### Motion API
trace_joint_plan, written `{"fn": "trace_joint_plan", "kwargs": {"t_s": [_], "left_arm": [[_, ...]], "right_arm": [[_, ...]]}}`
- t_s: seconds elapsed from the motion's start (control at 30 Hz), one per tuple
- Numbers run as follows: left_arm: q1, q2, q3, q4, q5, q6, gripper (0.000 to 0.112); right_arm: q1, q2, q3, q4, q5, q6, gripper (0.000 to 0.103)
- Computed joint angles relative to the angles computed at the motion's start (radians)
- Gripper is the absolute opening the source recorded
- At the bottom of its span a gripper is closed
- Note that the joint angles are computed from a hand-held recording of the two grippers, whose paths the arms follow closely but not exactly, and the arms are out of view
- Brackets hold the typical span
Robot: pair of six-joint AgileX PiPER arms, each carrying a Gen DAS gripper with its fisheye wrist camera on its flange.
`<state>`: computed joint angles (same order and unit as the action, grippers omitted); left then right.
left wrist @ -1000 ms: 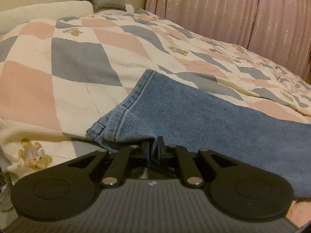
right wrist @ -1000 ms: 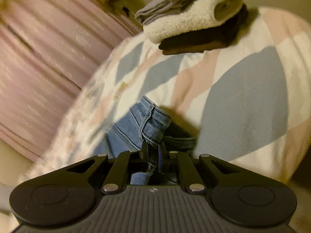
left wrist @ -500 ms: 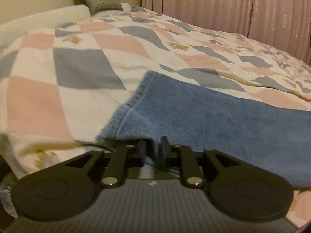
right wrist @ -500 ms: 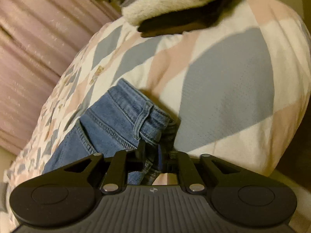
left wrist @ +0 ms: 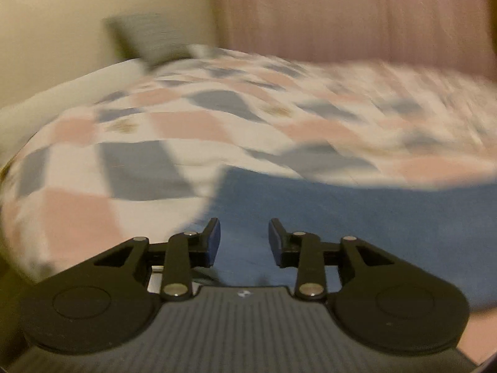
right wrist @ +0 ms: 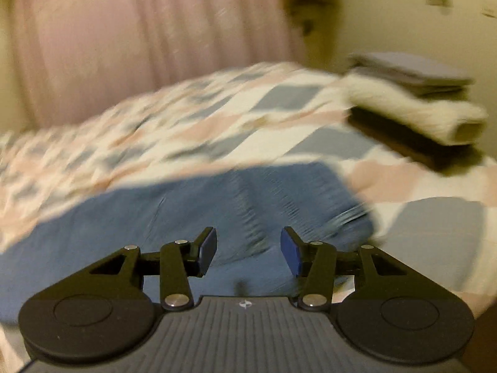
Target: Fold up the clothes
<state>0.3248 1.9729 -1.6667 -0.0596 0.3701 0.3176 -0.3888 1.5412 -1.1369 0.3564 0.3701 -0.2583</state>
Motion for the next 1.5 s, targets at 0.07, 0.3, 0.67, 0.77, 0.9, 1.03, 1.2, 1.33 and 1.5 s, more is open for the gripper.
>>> {"fn": "trace_joint_plan", "kwargs": {"t_s": [0.07, 0.3, 0.67, 0.77, 0.9, 1.03, 1.2, 1.33, 1.5], "left_arm": [[-0.003, 0.038, -0.042, 0.046, 0.054, -0.067, 0.031], [-0.052, 0.025, -0.082, 0.210, 0.197, -0.257, 0.037], [-0.199, -0.336, 0.281, 0.167, 0.154, -0.215, 0.054], [-0.230, -0.415, 0.360, 0.135, 0.158, -0.210, 0.054], [-0.265, -0.519, 0.450, 0.107, 0.173, -0.199, 0.054], [-0.301, -0.612, 0.516, 0.125, 0.191, -0.226, 0.056], [-0.345, -0.711, 0.573, 0.158, 0.215, -0.270, 0.060], [-0.371, -0.761, 0.591, 0.166, 0.237, -0.283, 0.060], [-0.390, -0.811, 0.611, 0.160, 0.250, -0.289, 0.060]], "right_arm": [[0.046, 0.052, -0.011, -0.188, -0.012, 0.144, 0.049], [0.007, 0.060, -0.031, -0.189, 0.043, 0.187, 0.050], [0.039, -0.105, 0.050, -0.009, 0.117, -0.002, 0.072], [0.020, -0.172, 0.093, 0.064, 0.141, -0.063, 0.075], [-0.008, -0.281, 0.133, 0.119, 0.192, -0.138, 0.081], [-0.060, -0.365, 0.154, 0.163, 0.258, -0.201, 0.085], [-0.148, -0.446, 0.171, 0.234, 0.348, -0.283, 0.088], [-0.165, -0.490, 0.180, 0.215, 0.366, -0.291, 0.090], [-0.155, -0.513, 0.185, 0.197, 0.371, -0.274, 0.091]]}}
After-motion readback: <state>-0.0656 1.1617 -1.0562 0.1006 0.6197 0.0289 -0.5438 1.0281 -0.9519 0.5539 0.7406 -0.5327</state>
